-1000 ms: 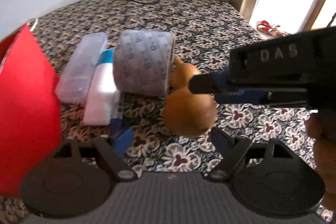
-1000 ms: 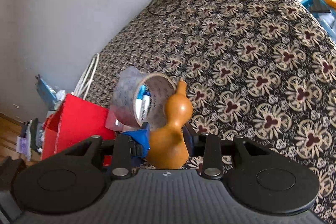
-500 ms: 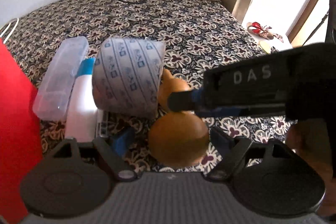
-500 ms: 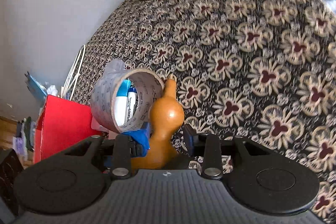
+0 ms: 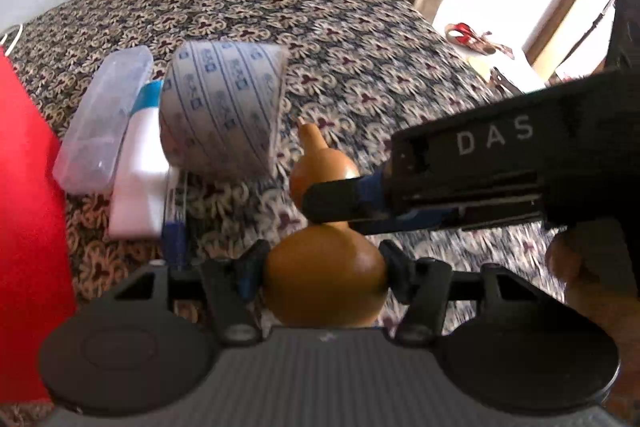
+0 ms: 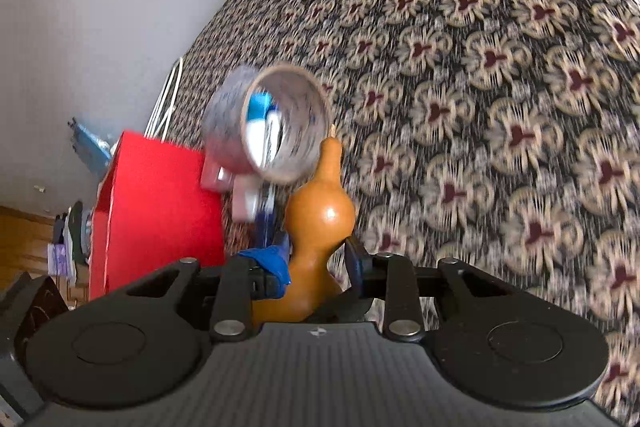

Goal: Organize rigid objects
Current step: 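Carry the gourd into the red box and open the right gripper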

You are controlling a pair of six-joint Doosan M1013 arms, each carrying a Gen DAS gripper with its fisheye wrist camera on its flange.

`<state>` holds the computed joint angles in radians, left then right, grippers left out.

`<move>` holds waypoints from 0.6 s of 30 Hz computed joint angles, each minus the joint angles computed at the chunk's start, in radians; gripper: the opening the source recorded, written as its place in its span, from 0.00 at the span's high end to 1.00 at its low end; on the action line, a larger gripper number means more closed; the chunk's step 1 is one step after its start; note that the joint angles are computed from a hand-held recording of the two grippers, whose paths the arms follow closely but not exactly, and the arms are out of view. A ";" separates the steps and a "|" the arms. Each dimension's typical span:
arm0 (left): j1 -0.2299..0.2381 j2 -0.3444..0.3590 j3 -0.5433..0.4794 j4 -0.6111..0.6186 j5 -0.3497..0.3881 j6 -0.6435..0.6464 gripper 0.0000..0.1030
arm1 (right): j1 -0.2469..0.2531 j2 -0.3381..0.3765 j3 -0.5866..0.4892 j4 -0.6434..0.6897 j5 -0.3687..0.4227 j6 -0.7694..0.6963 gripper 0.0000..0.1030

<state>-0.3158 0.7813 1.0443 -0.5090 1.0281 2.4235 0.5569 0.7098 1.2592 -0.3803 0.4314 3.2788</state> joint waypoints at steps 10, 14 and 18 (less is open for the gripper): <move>0.055 -0.112 0.150 -0.073 -0.057 0.100 0.42 | 0.051 0.029 -0.116 -0.073 0.015 -0.085 0.88; 0.094 -0.147 0.169 -0.156 -0.091 0.149 0.43 | 0.051 0.059 -0.211 -0.125 0.015 -0.129 0.88; 0.135 -0.143 0.123 -0.247 -0.085 0.208 0.43 | 0.056 0.128 -0.367 -0.163 0.041 -0.198 0.88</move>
